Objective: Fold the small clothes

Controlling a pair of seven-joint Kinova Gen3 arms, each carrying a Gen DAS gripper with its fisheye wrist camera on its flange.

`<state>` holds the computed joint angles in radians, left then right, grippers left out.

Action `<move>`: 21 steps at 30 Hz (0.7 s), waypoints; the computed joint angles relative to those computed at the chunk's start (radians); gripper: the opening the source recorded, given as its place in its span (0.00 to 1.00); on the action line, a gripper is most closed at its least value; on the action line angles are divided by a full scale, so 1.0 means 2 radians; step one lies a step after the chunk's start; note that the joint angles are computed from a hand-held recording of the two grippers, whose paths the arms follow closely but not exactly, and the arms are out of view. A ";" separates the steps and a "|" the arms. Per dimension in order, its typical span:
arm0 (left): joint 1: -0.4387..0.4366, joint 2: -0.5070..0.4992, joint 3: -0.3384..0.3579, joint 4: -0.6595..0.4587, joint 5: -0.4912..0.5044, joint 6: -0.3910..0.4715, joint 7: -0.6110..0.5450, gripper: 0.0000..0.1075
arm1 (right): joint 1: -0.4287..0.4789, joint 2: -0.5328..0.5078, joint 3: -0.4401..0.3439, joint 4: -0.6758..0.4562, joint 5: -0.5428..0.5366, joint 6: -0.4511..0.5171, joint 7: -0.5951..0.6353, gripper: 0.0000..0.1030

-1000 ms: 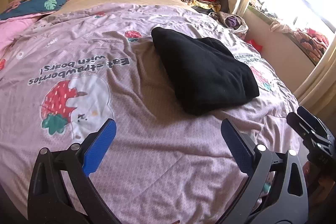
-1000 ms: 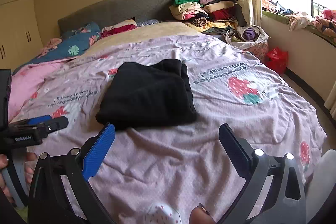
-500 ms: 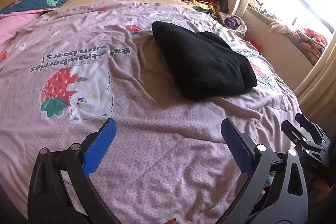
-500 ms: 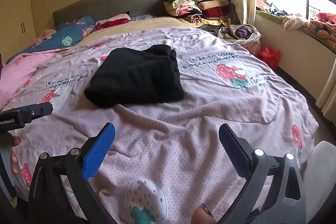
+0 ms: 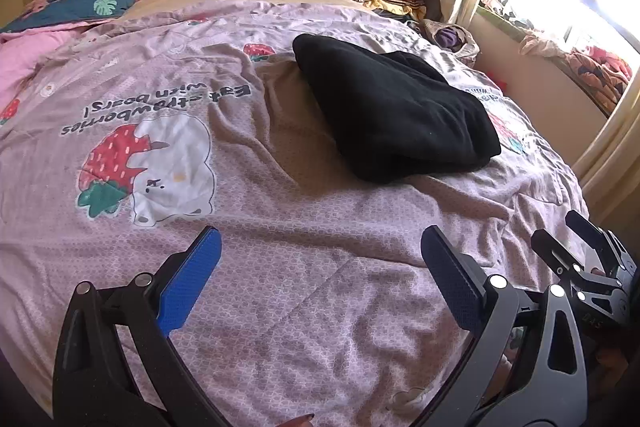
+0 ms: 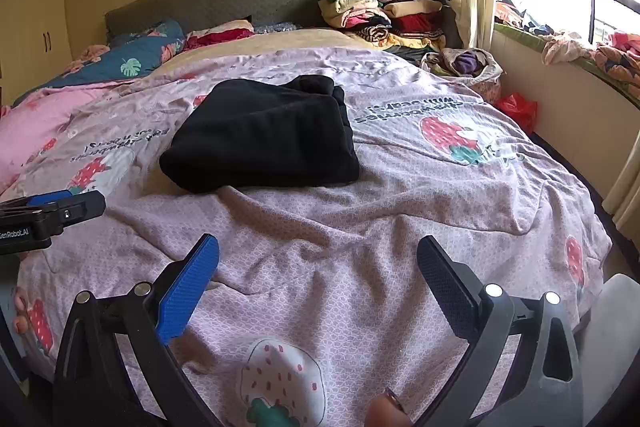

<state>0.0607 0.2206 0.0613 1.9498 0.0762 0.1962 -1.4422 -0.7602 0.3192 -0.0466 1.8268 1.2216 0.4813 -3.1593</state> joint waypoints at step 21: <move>0.016 0.001 -0.018 -0.002 -0.026 0.004 0.026 0.87 | -0.001 0.001 0.003 -0.001 -0.006 0.003 -0.001 0.96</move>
<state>0.0918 0.2229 0.0247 1.9462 0.0249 0.2038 -1.3903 -0.7618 0.3215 -0.0415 1.8247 1.2100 0.4872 -3.1606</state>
